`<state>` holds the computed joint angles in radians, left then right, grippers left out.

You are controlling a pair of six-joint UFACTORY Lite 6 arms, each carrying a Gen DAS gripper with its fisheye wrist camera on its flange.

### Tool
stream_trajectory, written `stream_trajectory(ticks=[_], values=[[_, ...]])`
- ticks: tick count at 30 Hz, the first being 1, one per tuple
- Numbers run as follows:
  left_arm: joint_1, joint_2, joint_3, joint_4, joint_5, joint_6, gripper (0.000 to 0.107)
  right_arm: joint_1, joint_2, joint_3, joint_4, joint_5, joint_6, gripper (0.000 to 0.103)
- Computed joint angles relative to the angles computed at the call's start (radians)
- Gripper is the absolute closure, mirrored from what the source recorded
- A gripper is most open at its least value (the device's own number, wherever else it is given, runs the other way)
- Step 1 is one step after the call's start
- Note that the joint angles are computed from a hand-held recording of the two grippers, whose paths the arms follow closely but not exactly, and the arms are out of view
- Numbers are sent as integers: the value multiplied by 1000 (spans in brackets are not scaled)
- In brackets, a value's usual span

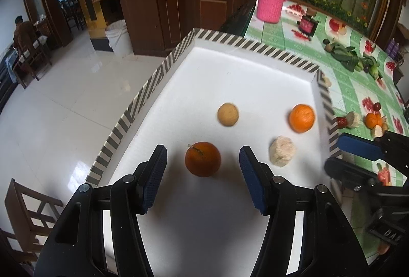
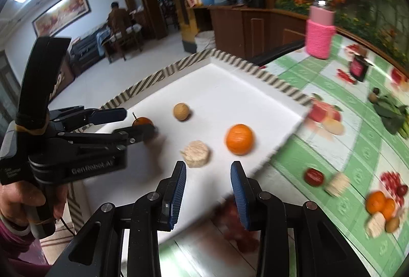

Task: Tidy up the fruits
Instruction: 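Move both open grippers back over the table, then grasp a tan cake block with the right gripper while the left grasps another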

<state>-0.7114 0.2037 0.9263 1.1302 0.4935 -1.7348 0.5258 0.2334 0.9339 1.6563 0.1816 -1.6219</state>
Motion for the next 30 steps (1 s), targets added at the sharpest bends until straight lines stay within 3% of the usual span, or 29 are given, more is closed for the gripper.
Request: stream_trajectory(ticks=[7, 17, 24, 30], values=[[-106, 16, 77, 11, 54, -34, 48, -169, -225, -230, 153, 50, -161, 68], [-225, 240, 375, -114, 30, 88, 48, -593, -441, -477, -78, 150, -92, 68], [-272, 498, 723, -324, 69, 351, 48, -812, -345, -455, -85, 237, -206, 68], [-273, 694, 1009, -489, 142, 565, 48, -763, -219, -371, -24, 233, -267, 68]])
